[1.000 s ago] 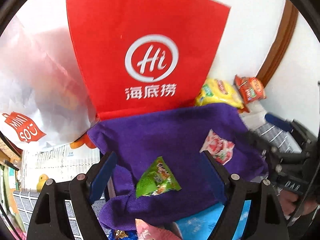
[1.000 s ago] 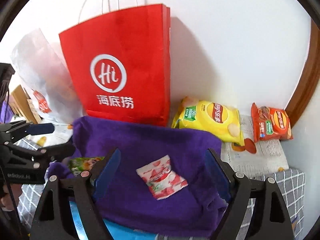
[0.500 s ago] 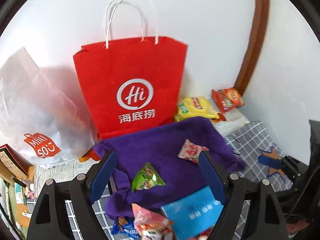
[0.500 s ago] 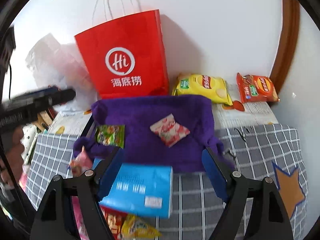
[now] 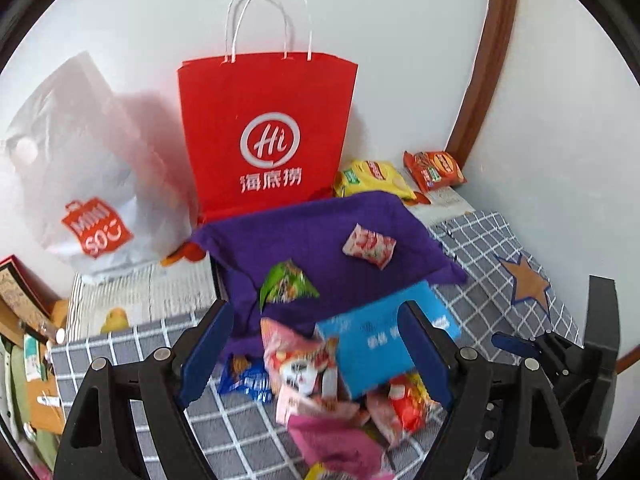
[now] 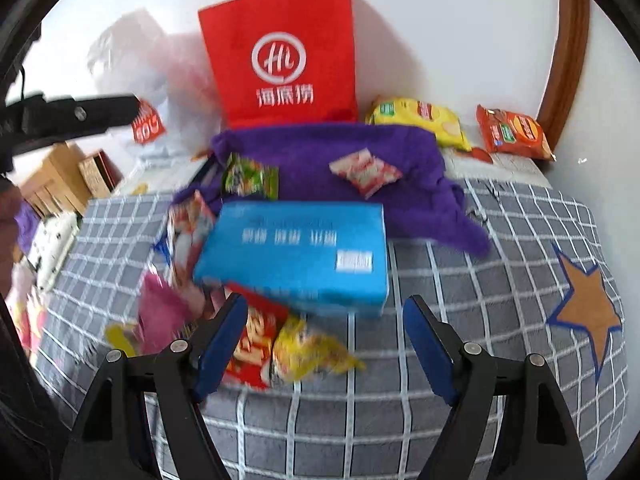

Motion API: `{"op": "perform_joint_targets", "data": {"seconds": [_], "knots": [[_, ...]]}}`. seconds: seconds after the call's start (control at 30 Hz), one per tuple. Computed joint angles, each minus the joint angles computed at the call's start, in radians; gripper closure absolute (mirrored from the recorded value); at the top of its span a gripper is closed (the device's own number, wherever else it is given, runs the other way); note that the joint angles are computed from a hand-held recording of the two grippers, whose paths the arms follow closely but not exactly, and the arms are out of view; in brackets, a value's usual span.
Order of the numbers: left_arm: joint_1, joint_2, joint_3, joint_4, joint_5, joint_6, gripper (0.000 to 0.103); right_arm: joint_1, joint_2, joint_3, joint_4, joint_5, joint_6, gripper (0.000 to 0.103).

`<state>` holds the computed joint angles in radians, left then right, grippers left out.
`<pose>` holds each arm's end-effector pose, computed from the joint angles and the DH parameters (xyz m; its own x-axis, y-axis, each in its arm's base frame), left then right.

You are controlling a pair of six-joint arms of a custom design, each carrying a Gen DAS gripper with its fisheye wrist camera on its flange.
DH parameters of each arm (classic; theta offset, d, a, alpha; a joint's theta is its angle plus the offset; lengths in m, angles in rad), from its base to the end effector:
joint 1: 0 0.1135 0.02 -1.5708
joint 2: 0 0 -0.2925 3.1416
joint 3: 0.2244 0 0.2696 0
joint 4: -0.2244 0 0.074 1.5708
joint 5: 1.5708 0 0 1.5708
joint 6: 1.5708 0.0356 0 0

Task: Organize snacks
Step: 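Withdraw both tools back toward the remaining snack pile, then grasp the yellow chip bag with the right tool while the left tool grasps the pink bag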

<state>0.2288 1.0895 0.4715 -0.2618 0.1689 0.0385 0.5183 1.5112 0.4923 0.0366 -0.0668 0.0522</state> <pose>0.1992 0.0402 0.1853 -0.7546 -0.1368 -0.6418 -0.0903 0.9904 -0.1049 0.2180 0.1270 0.1220 -0.7490 -0.3672 -0.5515 -0.4881 0.8687 0.0844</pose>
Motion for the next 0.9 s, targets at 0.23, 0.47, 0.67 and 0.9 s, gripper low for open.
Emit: {"op": "perform_joint_targets", "data": {"seconds": [0.23, 0.47, 0.67, 0.9], "knots": [[0.041, -0.100, -0.106, -0.030, 0.028, 0.044, 0.019, -0.009, 0.083, -0.074, 0.094, 0.000, 0.067, 0.023], [0.102, -0.084, -0.180, 0.004, 0.074, 0.085, 0.019, 0.029, 0.223, -0.080, 0.221, 0.024, 0.138, 0.023], [0.161, -0.045, -0.218, 0.044, 0.124, 0.123, 0.019, 0.036, 0.300, -0.061, 0.284, 0.013, 0.165, 0.026], [0.242, 0.034, -0.221, 0.090, 0.168, 0.172, 0.019, 0.027, 0.295, -0.076, 0.327, -0.007, 0.143, 0.039]]}}
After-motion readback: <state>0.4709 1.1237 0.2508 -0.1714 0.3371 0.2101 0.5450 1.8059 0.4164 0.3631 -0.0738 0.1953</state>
